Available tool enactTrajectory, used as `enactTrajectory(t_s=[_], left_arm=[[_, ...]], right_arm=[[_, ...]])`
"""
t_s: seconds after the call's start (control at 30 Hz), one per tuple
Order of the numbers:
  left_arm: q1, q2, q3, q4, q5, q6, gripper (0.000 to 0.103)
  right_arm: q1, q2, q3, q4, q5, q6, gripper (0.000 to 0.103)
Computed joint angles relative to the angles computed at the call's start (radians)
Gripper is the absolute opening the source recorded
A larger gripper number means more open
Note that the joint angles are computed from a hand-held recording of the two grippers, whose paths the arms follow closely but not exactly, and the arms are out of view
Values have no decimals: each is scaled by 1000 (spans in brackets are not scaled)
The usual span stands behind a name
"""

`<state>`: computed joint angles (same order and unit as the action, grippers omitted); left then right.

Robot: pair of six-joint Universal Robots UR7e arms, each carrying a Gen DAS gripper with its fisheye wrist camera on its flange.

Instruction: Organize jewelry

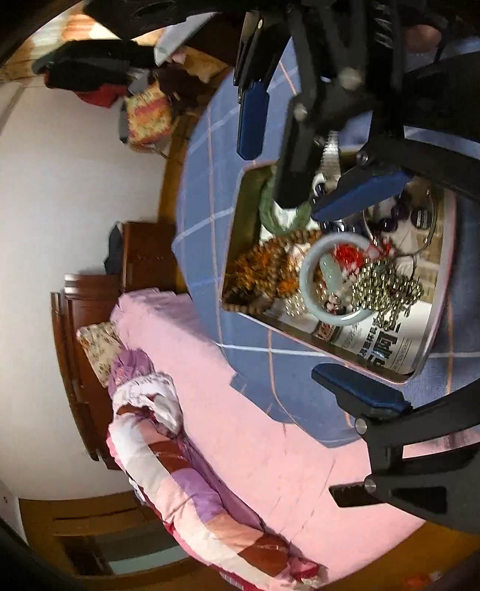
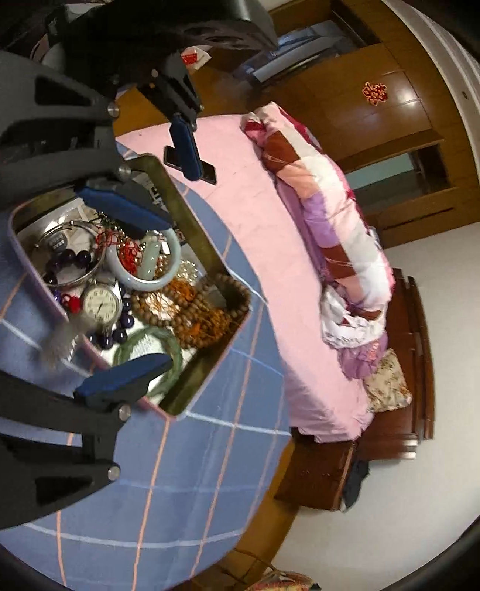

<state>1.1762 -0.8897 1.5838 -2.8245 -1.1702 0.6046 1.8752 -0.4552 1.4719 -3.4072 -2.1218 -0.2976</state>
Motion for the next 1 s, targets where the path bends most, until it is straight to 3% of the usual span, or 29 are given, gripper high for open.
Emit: enactTrajectory(t_s=[0.27,0.73,1.0], left_arm=[[-14,-74,70,-52,-23,4,80],[-28,-135,127,-69,-49,-7,80],[-31,-147,131,-56,-50,-34,80]], right_arm=[[44,-42,108,-175,-111,79,85],[72,-23,131,-221,-155,117,88],[85,-12,122,-241,-175,96,88]])
